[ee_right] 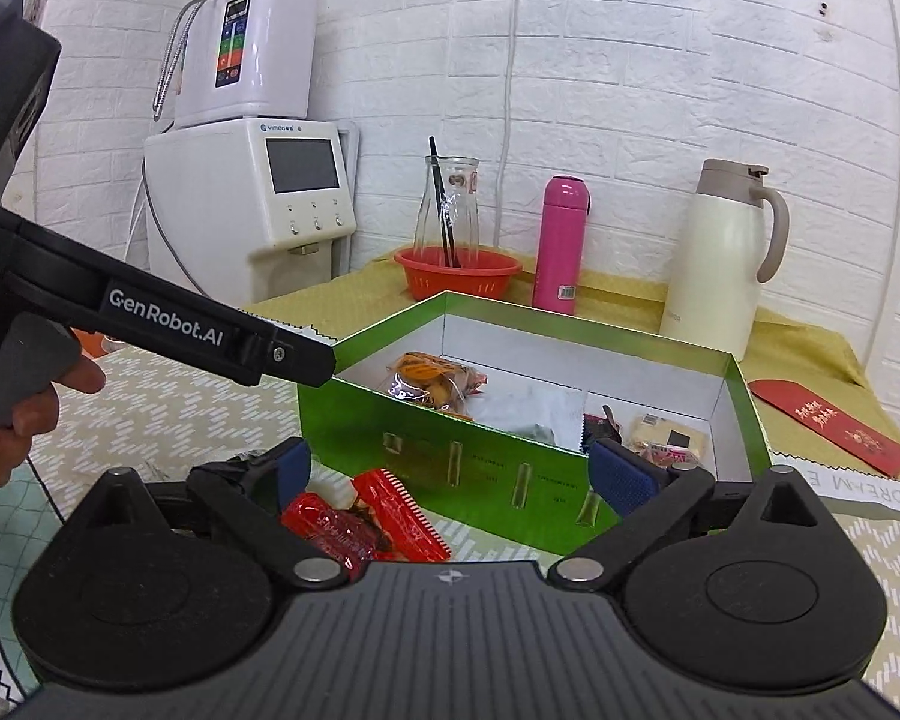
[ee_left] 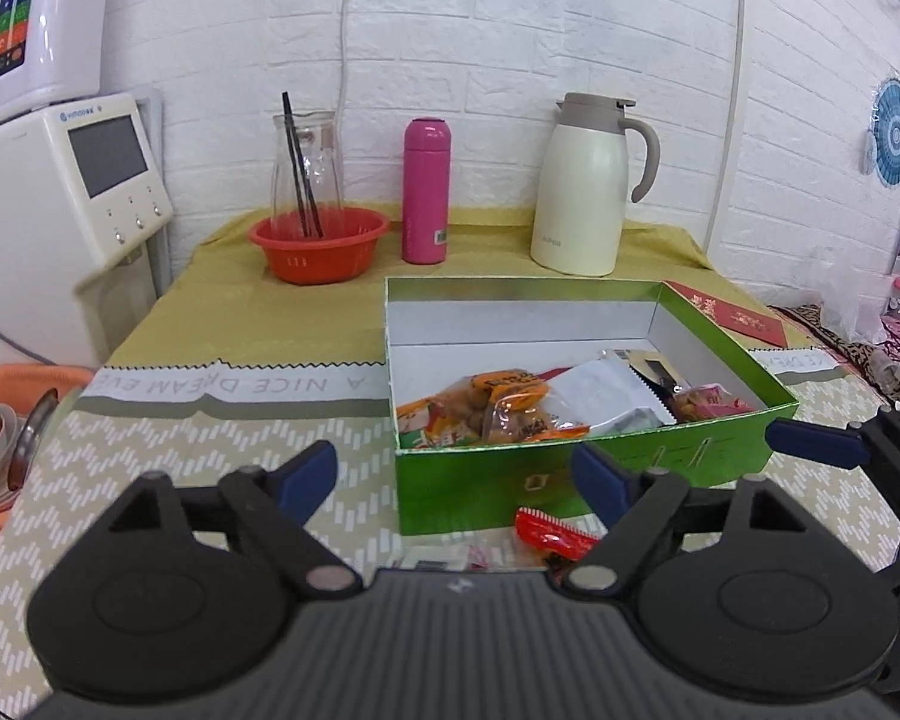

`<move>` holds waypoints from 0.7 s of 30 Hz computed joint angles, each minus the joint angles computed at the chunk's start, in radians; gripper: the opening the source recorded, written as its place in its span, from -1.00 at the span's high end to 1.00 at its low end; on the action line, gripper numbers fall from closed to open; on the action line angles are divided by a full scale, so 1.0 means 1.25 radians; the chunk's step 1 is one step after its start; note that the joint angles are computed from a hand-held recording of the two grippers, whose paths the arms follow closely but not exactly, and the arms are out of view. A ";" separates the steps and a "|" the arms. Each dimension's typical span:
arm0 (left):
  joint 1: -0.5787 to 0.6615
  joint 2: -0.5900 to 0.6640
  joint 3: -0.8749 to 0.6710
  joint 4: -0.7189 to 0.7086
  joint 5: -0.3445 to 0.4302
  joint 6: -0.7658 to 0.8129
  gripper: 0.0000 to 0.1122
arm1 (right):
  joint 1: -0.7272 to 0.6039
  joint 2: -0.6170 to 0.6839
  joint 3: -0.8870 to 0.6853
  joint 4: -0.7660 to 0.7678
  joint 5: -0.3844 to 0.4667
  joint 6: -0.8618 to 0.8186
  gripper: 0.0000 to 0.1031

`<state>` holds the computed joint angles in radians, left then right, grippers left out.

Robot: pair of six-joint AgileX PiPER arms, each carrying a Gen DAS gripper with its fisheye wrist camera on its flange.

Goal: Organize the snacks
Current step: 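Move both tools back to the chocolate-ball bag on the cloth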

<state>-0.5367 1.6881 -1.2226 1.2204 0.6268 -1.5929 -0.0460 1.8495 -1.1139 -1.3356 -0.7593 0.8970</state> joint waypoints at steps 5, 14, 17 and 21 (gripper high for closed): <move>-0.037 -0.049 0.072 0.075 0.023 -0.121 -0.59 | -0.038 -0.056 0.073 -0.007 -0.034 -0.017 -1.00; -0.117 -0.158 0.244 0.064 0.065 -0.250 -0.59 | -0.111 -0.145 0.178 -0.204 -0.074 0.111 -1.00; -0.148 -0.203 0.329 0.078 0.054 -0.309 -0.59 | -0.128 -0.155 0.195 -0.290 -0.118 0.150 -1.00; -0.226 -0.249 0.400 0.073 0.105 -0.321 -0.59 | -0.114 -0.165 0.221 -0.319 -0.137 0.121 -1.00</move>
<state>-0.8195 1.3775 -0.7224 1.3119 0.7584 -1.9947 -0.1882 1.6434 -0.8375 -1.7341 -0.9304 1.0488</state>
